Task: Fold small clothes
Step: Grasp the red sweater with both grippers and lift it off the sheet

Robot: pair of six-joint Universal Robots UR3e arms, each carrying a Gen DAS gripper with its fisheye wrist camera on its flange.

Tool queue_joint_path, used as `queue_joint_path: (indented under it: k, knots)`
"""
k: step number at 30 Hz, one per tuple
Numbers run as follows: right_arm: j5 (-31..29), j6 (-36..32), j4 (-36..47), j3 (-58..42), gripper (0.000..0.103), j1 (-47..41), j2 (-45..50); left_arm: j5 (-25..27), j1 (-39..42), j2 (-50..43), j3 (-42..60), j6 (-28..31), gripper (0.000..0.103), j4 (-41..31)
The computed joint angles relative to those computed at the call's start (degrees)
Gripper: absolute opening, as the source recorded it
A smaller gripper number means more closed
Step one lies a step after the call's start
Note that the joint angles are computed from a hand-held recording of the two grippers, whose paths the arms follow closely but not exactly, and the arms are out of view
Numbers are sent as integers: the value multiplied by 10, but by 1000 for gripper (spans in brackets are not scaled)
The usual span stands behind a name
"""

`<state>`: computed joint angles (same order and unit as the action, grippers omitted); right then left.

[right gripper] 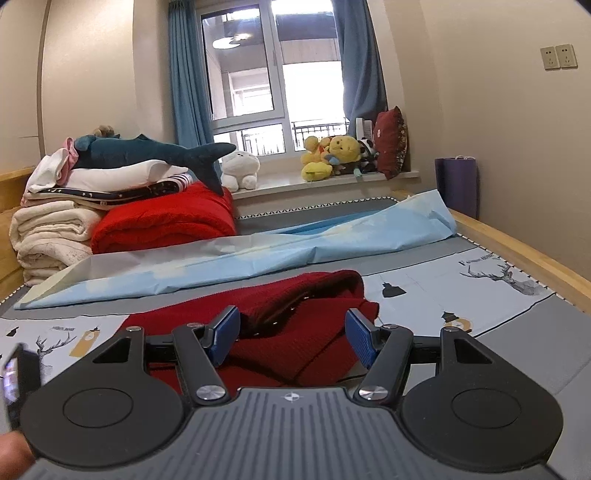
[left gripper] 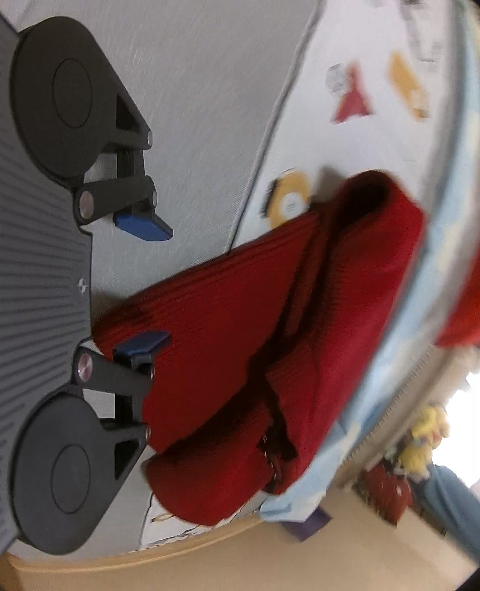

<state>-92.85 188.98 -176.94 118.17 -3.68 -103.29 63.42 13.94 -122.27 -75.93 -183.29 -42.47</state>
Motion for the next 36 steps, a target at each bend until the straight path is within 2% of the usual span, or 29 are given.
queue_joint_path:
  k: [3, 4, 5, 7, 11, 14, 16, 19, 22, 23, 26, 28, 30, 31, 33, 34, 35, 36]
  knots:
    - [16, -4, 10, 6, 66, -18, -11, 10, -26, -48, 57, -20, 58, -1]
    - [20, -6, 11, 9, 66, -22, -13, 4, -30, -62, 85, -11, 46, -25]
    - [25, -7, 11, 12, 66, -26, -15, 6, -37, -83, 136, 10, 20, -73]
    - [32, -6, 14, 13, 66, -35, -17, 25, -42, -101, 197, 56, 6, -127]
    - [37, 22, 42, 7, 66, -55, -22, -39, 14, -41, 179, 157, 6, -146]
    - [47, 42, 56, 15, 66, -78, -34, -87, 90, 29, 161, 284, 5, -209]
    - [46, 53, 69, 19, 65, -87, -42, -122, 157, 68, 157, 388, 4, -283]
    - [47, 66, 89, 25, 55, -96, -51, -142, 250, 99, 182, 534, 4, -413]
    - [57, 81, 121, 27, 50, -103, -55, -127, 329, 104, 224, 653, 4, -525]
    - [62, 86, 136, 25, 48, -104, -53, -115, 346, 104, 228, 677, 4, -540]
    - [88, 104, 181, 12, 47, -108, -34, -25, 365, 76, 256, 713, 5, -568]
    - [117, 105, 226, -13, 48, -106, 0, -35, 389, 74, 221, 754, 6, -553]
    - [122, 99, 239, -50, 49, -86, 57, -20, 397, 34, 245, 722, 8, -571]
    - [118, 93, 244, -72, 49, -73, 88, 10, 386, 13, 266, 695, 8, -572]
    - [121, 96, 264, -121, 49, -54, 146, 3, 379, 12, 260, 704, 18, -550]
    - [126, 99, 272, -144, 50, -45, 173, -1, 376, 5, 271, 707, 34, -550]
    - [132, 102, 286, -170, 54, -37, 201, -3, 370, -2, 281, 696, 41, -550]
    - [144, 102, 302, -197, 58, -30, 229, -3, 367, -15, 301, 682, 41, -560]
